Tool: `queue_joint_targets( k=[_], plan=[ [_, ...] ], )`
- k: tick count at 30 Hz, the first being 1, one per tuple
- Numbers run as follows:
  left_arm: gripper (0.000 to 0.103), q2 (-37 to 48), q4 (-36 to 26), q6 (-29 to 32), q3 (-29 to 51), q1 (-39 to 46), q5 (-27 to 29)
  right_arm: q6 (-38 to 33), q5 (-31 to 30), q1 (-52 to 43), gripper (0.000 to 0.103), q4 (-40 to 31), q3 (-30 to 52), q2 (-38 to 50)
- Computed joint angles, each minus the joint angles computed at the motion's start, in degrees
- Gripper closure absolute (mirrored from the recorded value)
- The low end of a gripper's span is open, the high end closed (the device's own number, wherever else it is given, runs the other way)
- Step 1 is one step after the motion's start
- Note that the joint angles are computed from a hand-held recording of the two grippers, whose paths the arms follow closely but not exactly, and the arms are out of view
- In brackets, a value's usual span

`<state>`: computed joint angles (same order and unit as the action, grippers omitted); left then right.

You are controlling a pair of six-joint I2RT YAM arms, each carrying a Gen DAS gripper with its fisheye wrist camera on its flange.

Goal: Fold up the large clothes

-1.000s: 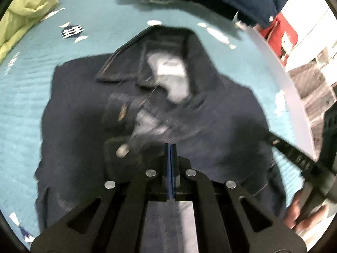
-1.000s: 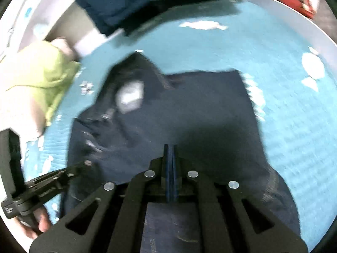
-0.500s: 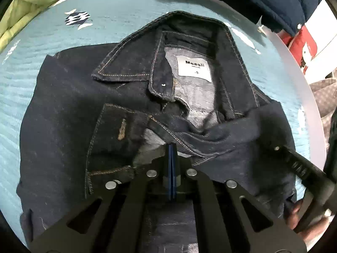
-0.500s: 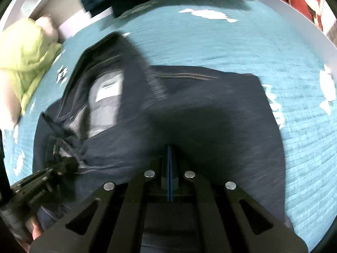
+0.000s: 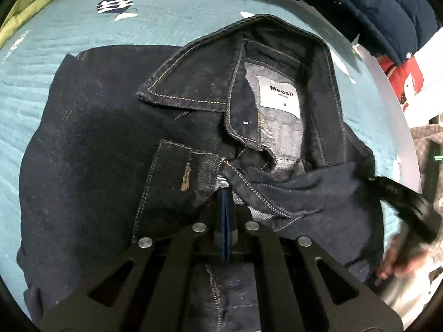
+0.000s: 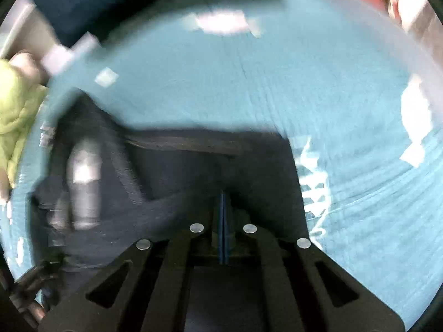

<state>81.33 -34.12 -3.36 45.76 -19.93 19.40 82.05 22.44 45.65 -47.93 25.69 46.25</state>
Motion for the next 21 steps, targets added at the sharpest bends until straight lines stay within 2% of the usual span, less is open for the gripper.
queue_joint_targets(
  k=[2,4,6,10,11,13,14,15,17,18,19,20,21],
  plan=[
    [0.101,-0.45,-0.89,1.01,0.14,0.19,0.03,-2.08,-1.25,-1.12,0.103,-2.88,1.95,-0.52],
    [0.101,-0.63,-4.13,2.12,2.07,0.46,-0.55,1.39,0.3,1.52,0.103,-8.91,5.55,1.64],
    [0.101,-1.64,-7.74,3.62,4.1,2.13,0.37,8.87,3.79,8.7,0.099,-13.32,7.55,-0.8],
    [0.101,-4.14,-13.83,9.52,5.33,9.17,5.95,27.56,11.53,29.34,0.097,-22.52,15.59,6.46],
    [0.1,-5.91,-13.64,9.09,4.41,10.11,3.4,29.13,11.5,31.44,0.097,-22.41,16.5,8.08],
    [0.099,-9.59,-10.79,8.57,1.83,9.94,-3.24,27.89,9.25,30.41,0.097,-20.23,16.82,12.46],
    [0.099,-9.34,-10.53,9.38,1.26,11.0,-4.11,28.08,7.42,29.94,0.097,-17.64,14.36,13.72],
    [0.099,-6.22,-10.29,9.46,1.37,12.74,-4.36,25.1,4.21,26.7,0.101,-11.35,9.33,13.0],
    [0.1,-0.42,-7.29,11.1,0.63,16.3,-0.56,26.14,5.4,25.88,0.103,-4.94,3.54,10.73],
    [0.1,0.79,-5.48,13.02,-0.13,18.21,2.37,26.62,5.07,25.47,0.103,-5.5,3.56,8.97],
    [0.101,1.3,-6.54,14.49,0.51,19.4,3.8,26.25,4.15,24.66,0.103,-6.67,4.62,8.76],
    [0.101,1.45,-8.33,14.92,1.68,19.94,4.11,26.37,2.84,24.25,0.103,-8.55,6.49,9.29],
    [0.101,0.06,-11.2,14.67,2.91,19.96,2.12,27.38,2.71,24.96,0.097,-10.17,8.15,9.88]
  ],
)
